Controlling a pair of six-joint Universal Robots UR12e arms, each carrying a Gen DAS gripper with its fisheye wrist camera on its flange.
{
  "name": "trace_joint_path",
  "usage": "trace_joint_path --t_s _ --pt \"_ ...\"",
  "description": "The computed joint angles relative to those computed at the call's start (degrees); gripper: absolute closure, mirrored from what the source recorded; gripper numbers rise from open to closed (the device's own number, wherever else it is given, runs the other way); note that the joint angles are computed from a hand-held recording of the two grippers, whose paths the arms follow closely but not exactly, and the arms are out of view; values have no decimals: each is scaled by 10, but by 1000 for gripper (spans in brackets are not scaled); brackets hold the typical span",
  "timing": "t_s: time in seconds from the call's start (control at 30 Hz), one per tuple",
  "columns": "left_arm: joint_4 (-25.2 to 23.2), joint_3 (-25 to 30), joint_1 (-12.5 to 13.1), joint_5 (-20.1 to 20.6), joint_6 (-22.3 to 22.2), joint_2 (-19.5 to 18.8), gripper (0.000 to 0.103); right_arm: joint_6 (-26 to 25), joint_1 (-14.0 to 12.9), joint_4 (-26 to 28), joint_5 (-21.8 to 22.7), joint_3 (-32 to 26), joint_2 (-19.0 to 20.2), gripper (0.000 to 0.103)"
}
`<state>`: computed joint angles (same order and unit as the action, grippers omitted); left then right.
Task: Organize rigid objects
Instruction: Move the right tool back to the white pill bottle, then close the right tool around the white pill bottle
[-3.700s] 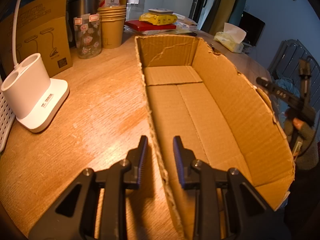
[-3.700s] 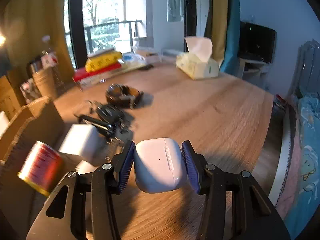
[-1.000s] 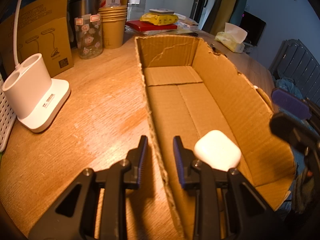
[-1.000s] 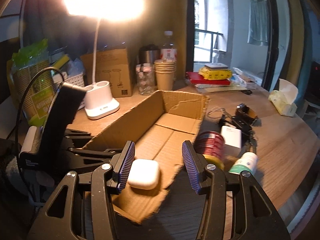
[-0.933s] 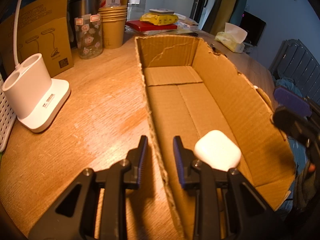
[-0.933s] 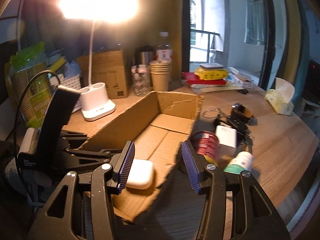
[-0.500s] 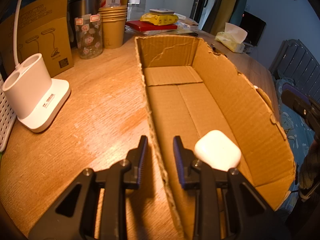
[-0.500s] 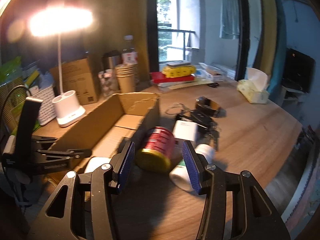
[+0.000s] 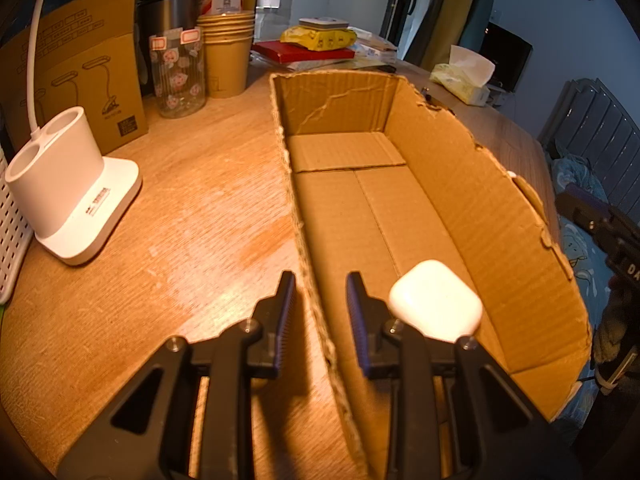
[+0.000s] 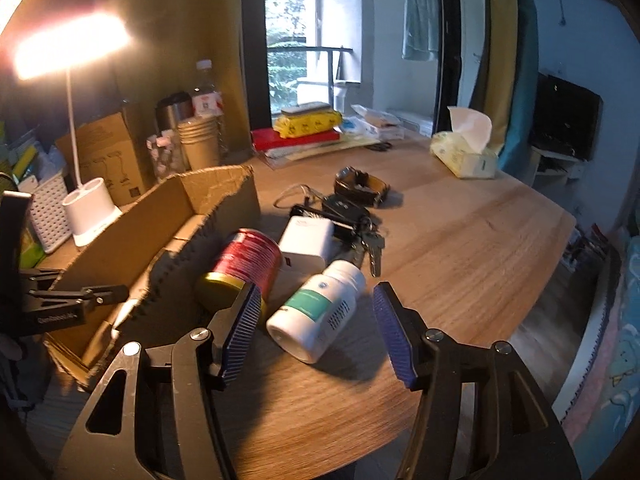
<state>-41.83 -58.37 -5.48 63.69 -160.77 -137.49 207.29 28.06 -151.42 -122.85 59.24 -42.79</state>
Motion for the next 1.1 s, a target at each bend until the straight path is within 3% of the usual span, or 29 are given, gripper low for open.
trace_joint_path --t_s 0.87,1.1 --pt "0 -1 -1 0 -1 1 76 64 -18 58 40 -21 20 41" --pt "0 -2 -1 0 -1 1 76 67 -20 53 44 -16 20 41"
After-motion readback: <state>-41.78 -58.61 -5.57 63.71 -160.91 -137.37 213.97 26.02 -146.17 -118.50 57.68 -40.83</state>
